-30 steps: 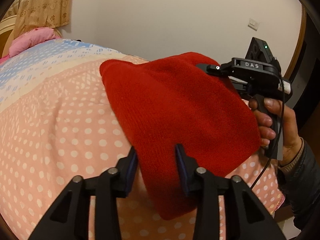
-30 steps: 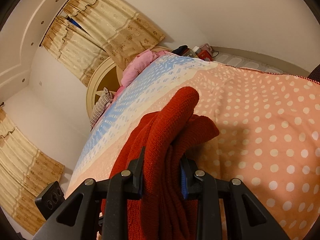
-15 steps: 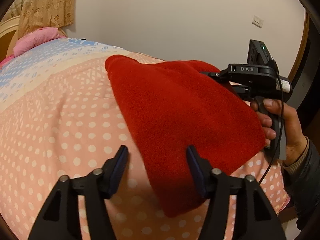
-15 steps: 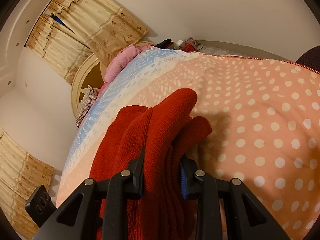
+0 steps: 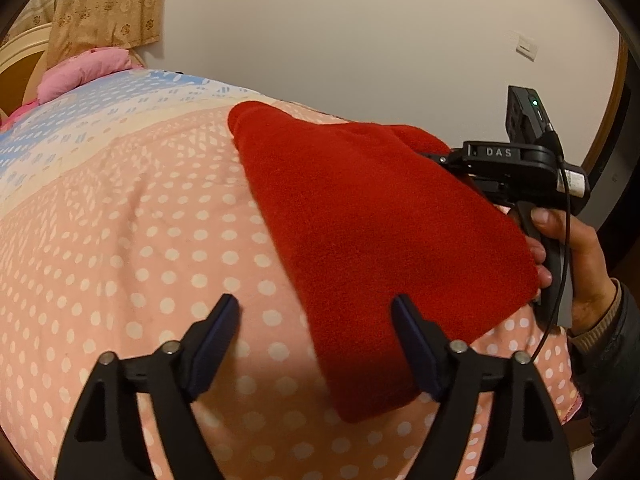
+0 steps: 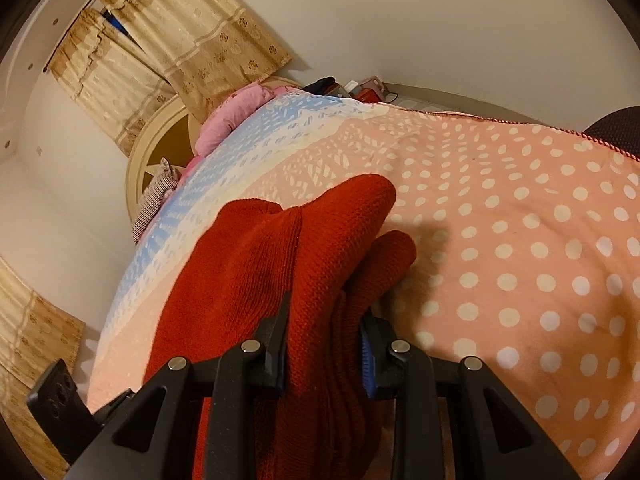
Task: Fold small clothes
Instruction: 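Carry the lifted folded sweater across the bed with the right gripper, then lower the folded sweater onto the bed and open the right gripper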
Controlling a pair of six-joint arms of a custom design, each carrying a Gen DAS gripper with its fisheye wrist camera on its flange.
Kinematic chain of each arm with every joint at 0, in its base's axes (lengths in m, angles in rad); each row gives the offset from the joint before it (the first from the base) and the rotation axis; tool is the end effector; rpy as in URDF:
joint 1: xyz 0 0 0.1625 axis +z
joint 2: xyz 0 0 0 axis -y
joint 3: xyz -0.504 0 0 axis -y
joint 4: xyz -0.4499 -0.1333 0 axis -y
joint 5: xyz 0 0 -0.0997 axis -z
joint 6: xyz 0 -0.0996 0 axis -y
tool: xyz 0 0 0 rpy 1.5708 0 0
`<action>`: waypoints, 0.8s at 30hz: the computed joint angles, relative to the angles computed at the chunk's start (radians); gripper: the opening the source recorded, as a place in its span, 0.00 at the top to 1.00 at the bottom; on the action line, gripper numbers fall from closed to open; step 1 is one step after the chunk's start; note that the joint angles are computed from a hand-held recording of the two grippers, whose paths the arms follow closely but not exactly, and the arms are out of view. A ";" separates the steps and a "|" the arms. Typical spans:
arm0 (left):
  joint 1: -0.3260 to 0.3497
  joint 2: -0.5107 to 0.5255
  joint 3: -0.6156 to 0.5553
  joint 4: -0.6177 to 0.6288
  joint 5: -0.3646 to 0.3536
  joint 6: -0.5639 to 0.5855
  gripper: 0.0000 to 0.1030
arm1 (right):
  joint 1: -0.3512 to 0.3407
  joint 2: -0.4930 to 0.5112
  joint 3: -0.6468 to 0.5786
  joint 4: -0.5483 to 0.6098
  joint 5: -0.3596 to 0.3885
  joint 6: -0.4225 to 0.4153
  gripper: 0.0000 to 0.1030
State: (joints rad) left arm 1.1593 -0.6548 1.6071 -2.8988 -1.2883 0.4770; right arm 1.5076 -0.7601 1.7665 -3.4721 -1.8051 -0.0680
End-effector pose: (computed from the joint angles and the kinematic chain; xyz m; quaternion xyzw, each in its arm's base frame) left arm -0.1677 -0.7871 0.0505 0.3943 0.8895 -0.1803 0.1443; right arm 0.0630 -0.7494 0.1468 -0.0484 -0.8955 0.4219 0.1333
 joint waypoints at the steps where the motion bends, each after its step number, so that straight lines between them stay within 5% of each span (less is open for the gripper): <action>1: 0.001 0.000 0.000 -0.001 0.003 -0.001 0.18 | 0.000 0.001 -0.002 0.001 0.000 0.002 0.72; 5: -0.001 -0.011 0.005 0.011 0.013 -0.017 0.18 | -0.003 -0.004 0.005 -0.006 0.015 -0.005 0.67; 11: -0.019 -0.071 0.082 -0.078 0.005 0.004 0.16 | 0.051 -0.013 0.034 -0.093 -0.100 -0.023 0.53; 16: -0.034 -0.127 0.156 -0.192 -0.015 0.006 0.05 | 0.120 -0.034 0.099 -0.187 -0.171 -0.042 0.48; 24: -0.053 -0.188 0.233 -0.326 -0.050 -0.014 0.01 | 0.259 -0.017 0.189 -0.411 -0.292 -0.215 0.40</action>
